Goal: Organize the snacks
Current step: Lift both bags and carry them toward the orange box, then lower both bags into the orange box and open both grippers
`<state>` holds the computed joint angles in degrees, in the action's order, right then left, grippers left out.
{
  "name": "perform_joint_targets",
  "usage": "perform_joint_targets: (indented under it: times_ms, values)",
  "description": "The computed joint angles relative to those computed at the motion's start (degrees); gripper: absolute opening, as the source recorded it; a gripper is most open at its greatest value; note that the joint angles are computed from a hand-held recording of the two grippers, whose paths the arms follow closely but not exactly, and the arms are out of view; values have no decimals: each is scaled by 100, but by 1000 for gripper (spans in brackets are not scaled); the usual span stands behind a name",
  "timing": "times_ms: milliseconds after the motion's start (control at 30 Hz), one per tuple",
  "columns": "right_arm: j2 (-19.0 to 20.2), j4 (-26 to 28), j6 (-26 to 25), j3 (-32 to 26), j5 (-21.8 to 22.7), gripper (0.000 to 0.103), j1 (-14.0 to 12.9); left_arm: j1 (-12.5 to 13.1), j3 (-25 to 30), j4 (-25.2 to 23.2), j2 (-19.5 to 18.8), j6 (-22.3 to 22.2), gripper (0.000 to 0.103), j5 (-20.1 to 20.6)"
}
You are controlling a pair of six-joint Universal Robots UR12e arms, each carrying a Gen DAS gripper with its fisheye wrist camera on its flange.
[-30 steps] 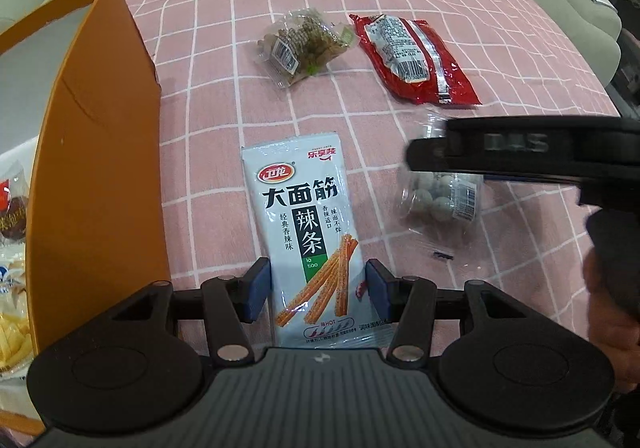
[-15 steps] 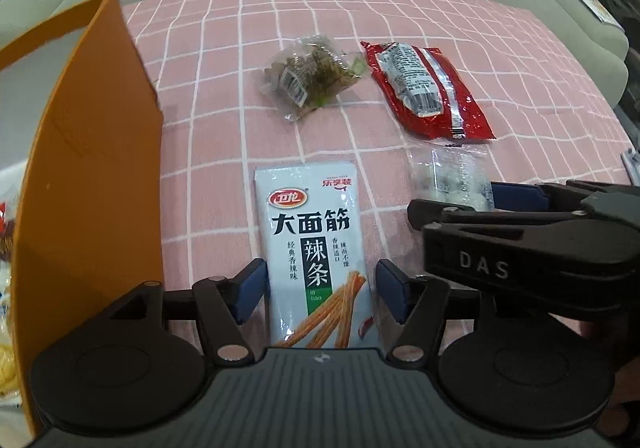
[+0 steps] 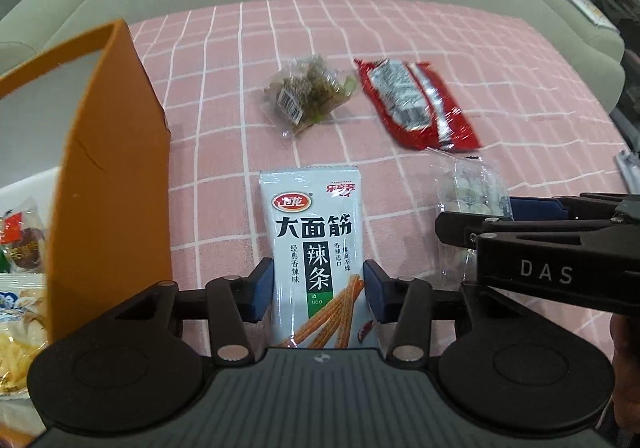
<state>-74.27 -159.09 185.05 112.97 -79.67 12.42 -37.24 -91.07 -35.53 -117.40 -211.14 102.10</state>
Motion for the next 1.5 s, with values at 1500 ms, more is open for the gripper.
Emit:
perform_joint_targets:
  times_ms: [1500]
  values:
    - [552, 635, -2961, -1903, 381, 55, 1487, 1021, -1272, -609, 1845, -380, 53, 915]
